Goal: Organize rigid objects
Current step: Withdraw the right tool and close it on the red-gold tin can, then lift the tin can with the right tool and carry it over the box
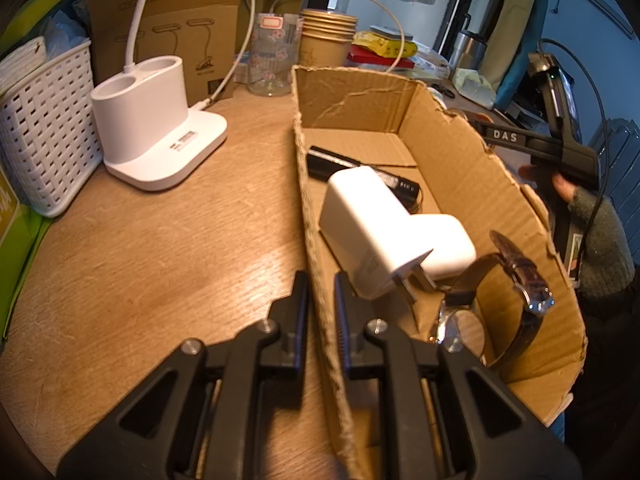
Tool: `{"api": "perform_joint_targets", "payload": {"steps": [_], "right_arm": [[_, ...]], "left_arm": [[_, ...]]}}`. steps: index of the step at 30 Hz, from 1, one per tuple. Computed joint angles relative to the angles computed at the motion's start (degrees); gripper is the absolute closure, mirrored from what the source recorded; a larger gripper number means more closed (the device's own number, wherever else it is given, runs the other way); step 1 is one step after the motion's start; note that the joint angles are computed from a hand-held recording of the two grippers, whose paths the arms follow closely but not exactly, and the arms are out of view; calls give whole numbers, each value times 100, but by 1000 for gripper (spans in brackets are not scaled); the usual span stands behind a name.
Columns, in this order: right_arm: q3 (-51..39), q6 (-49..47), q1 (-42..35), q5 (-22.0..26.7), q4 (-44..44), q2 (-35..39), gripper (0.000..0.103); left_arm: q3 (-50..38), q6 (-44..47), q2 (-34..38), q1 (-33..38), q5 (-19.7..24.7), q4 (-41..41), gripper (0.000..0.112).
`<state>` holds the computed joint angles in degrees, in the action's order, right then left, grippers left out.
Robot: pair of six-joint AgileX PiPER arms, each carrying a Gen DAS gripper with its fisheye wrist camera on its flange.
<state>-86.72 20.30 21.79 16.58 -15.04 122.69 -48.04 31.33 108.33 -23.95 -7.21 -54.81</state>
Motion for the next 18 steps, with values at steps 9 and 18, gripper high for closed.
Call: {"api": "perform_joint_targets", "payload": {"steps": [9, 18], "right_arm": [[236, 388, 119, 7, -539, -184, 36], [831, 695, 229, -238, -885, -808, 36]], "left_arm": [[-1, -1, 0, 0, 2, 0, 98], [-2, -2, -1, 2, 4, 2, 98]]}}
